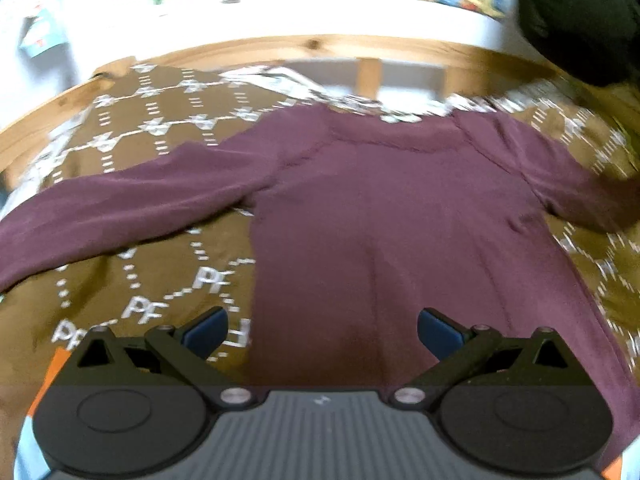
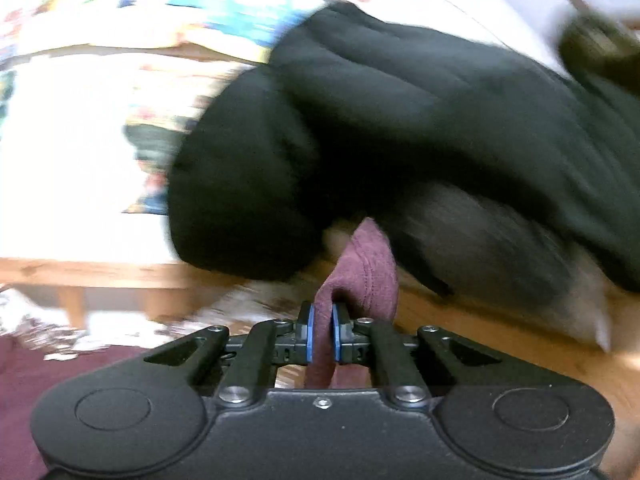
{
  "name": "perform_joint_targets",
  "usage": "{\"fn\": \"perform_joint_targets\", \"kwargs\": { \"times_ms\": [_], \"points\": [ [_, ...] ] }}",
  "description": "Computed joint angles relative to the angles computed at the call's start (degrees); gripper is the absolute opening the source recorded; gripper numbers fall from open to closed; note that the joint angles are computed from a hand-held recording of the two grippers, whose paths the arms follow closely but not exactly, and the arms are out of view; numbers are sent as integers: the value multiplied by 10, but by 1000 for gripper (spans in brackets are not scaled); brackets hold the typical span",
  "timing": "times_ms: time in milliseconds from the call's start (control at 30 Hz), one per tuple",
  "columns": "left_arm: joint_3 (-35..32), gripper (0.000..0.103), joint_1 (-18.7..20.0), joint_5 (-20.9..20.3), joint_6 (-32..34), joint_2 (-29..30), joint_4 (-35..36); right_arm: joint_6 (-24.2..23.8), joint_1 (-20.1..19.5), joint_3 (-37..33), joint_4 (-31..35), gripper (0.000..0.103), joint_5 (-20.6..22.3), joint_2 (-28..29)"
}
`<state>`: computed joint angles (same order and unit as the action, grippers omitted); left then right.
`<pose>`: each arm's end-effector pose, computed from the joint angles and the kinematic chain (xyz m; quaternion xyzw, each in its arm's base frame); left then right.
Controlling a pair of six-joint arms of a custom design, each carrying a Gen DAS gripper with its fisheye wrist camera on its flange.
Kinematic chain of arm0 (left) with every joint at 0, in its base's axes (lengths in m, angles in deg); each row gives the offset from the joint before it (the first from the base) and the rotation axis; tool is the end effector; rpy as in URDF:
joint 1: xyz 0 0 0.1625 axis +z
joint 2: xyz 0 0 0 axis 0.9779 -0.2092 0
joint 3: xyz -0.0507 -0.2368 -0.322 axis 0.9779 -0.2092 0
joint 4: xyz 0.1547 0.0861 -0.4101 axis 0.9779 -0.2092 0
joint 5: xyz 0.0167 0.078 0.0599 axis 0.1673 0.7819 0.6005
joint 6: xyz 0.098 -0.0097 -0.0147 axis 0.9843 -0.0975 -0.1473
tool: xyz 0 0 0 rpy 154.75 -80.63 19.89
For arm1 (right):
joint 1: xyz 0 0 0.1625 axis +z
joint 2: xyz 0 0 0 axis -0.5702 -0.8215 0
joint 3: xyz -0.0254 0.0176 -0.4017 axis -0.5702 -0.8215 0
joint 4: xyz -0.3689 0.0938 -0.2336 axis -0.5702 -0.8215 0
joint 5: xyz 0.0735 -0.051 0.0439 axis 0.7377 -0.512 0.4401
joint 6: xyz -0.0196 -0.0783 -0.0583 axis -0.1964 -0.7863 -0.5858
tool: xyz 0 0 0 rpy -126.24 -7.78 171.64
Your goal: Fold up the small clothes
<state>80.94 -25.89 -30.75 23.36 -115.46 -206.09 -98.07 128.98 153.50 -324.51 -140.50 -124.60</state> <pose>-0.0846 -0.4770 0.1244 0.0229 0.8106 -0.4118 0.4157 0.1610 -0.6012 0.1380 0.2723 -0.6559 0.6210 0.3317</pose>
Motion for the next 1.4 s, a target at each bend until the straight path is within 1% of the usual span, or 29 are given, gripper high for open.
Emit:
{"fn": "perform_joint_targets", "kwargs": {
  "times_ms": [67,133,267,300,433,533,600,633,667,700,767,800,833,867,900,967,1067,1133,1167,1233,1333,1400],
  "points": [
    [3,103,1,16,-20,-6,-14,-48,13,11,13,9,41,9],
    [5,103,4,27,-27,-11,-39,-98,23,30,35,9,86,17],
    [4,103,12,49,-26,-16,-86,-180,38,82,91,9,138,25],
    [6,103,14,51,-27,-21,-89,-206,39,95,109,9,143,28],
    [8,103,23,57,-20,-24,-103,-292,41,133,155,8,140,45],
    [8,103,28,55,-11,-21,-113,-334,37,152,190,8,124,54],
    [5,103,33,47,0,-17,-122,-357,31,172,194,8,118,57],
    [4,103,35,42,10,-14,-133,-362,28,175,203,9,115,56],
    [3,103,37,36,21,-10,-147,-362,27,181,214,17,108,52],
    [2,103,39,29,35,-6,-165,-360,24,185,218,22,107,50],
    [-1,103,42,15,68,3,-207,-349,21,194,243,42,106,32],
    [-4,103,43,10,82,8,-226,-343,20,197,254,47,105,23],
    [-7,103,44,5,92,12,-237,-336,17,201,264,55,107,13],
    [-9,103,46,-4,101,13,-245,-326,15,205,272,61,106,3],
    [-9,103,48,-17,108,12,-248,-311,14,203,286,63,102,-8],
    [-10,103,56,-47,109,3,-229,-277,8,203,294,73,97,-24],
    [-11,103,69,-104,103,-10,-184,-210,-4,188,330,81,89,-50],
    [-11,103,74,-137,101,-12,-175,-186,-7,181,353,83,86,-64],
    [-9,103,75,-149,103,-11,-179,-189,-9,184,361,85,87,-71],
    [-7,103,75,-162,112,-5,-196,-214,-12,195,367,86,92,-80],
    [-8,103,74,-159,116,-1,-197,-238,-14,214,374,86,109,-84],
    [-7,103,72,-147,112,-4,-192,-247,-12,221,387,87,111,-81]
  ]
}}
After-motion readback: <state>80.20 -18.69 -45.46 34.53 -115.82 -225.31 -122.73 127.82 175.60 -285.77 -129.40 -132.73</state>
